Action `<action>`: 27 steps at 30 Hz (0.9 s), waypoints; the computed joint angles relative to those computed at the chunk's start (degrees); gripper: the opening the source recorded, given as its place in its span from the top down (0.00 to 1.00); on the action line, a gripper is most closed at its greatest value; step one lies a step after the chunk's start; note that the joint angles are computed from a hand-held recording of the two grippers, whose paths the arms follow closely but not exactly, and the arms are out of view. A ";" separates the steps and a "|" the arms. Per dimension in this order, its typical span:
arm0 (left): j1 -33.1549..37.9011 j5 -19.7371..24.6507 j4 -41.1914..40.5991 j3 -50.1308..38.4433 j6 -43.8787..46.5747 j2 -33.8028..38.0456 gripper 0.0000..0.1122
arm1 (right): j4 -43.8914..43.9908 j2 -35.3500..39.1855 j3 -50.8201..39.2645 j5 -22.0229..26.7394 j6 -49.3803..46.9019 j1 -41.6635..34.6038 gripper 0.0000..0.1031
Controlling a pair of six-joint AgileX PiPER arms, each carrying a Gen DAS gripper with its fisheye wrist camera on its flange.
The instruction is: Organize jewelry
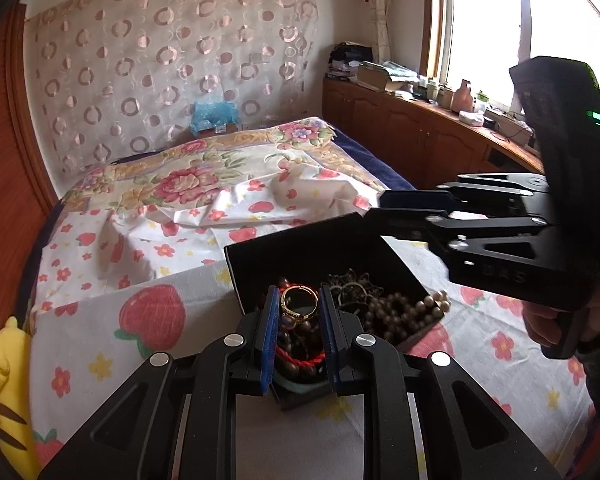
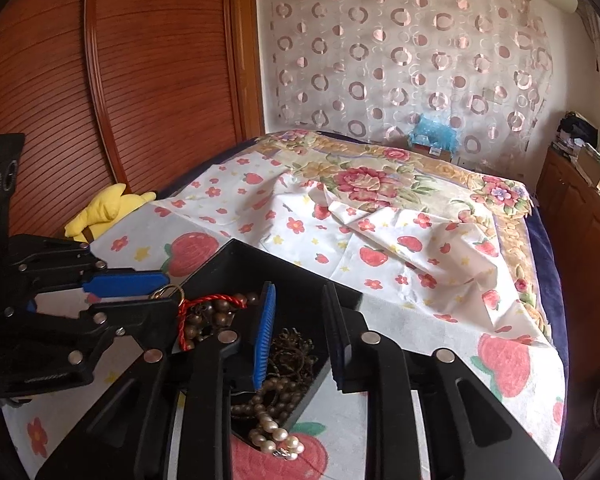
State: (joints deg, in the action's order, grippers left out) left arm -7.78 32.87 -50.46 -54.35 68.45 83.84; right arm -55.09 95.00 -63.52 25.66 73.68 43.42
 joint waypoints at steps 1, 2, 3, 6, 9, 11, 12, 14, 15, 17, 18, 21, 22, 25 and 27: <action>-0.28 -0.45 0.05 -0.18 -0.19 0.36 0.84 | -0.65 -0.52 0.59 -0.03 0.90 0.03 0.74; -0.62 -0.95 0.20 -0.65 -0.54 0.96 0.84 | -1.56 -1.01 1.28 0.00 2.13 0.18 0.74; -1.04 -1.55 0.52 -0.93 -1.13 1.32 0.84 | -2.28 -1.62 1.92 0.19 3.21 0.30 0.74; -2.11 -3.34 1.99 -2.55 -3.88 3.07 0.84 | -3.56 -2.68 3.08 0.77 4.93 0.70 0.74; -2.19 -4.00 2.48 -3.21 -5.30 3.62 0.84 | -4.90 -3.97 4.54 1.49 6.81 1.22 0.74; -1.93 -3.92 2.59 -3.33 -5.84 3.59 0.81 | -6.40 -4.91 5.85 2.16 9.26 1.87 0.74; -1.82 -4.20 2.40 -2.77 -5.69 3.14 0.75 | -6.90 -5.19 6.23 2.48 10.18 2.18 0.74; -1.73 -4.88 1.62 -1.22 -4.97 1.77 0.67 | -8.62 -6.13 7.70 3.22 13.25 3.06 0.74; -1.51 -5.03 1.24 -0.44 -4.55 1.04 0.65 | -9.48 -6.53 8.47 3.64 14.78 3.63 0.74; -1.17 -4.84 1.15 0.69 -4.79 -0.25 0.58 | -10.88 -7.34 9.78 5.06 17.82 5.05 0.74; -0.67 -4.70 0.50 1.58 -4.27 -1.21 0.53 | -11.48 -7.74 10.41 5.73 19.30 5.82 0.74; 0.68 -4.83 -1.00 4.40 -2.88 -4.48 0.39 | -12.61 -8.75 11.75 8.10 22.57 8.17 0.74; 0.79 -5.00 -0.87 5.28 -3.21 -5.69 0.36 | -13.04 -9.16 12.23 9.32 24.02 9.37 0.73; 2.11 -4.94 -1.23 8.13 -2.99 -9.51 0.21 | -13.59 -9.66 12.83 12.78 26.77 12.44 0.60; 2.83 -4.95 -0.82 9.47 -3.42 -11.59 0.16 | -13.77 -9.58 12.84 15.46 28.56 14.64 0.48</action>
State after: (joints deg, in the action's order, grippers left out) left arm -4.95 27.92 -51.28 -44.88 65.04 72.25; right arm -68.86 85.41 -50.68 41.12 102.23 58.06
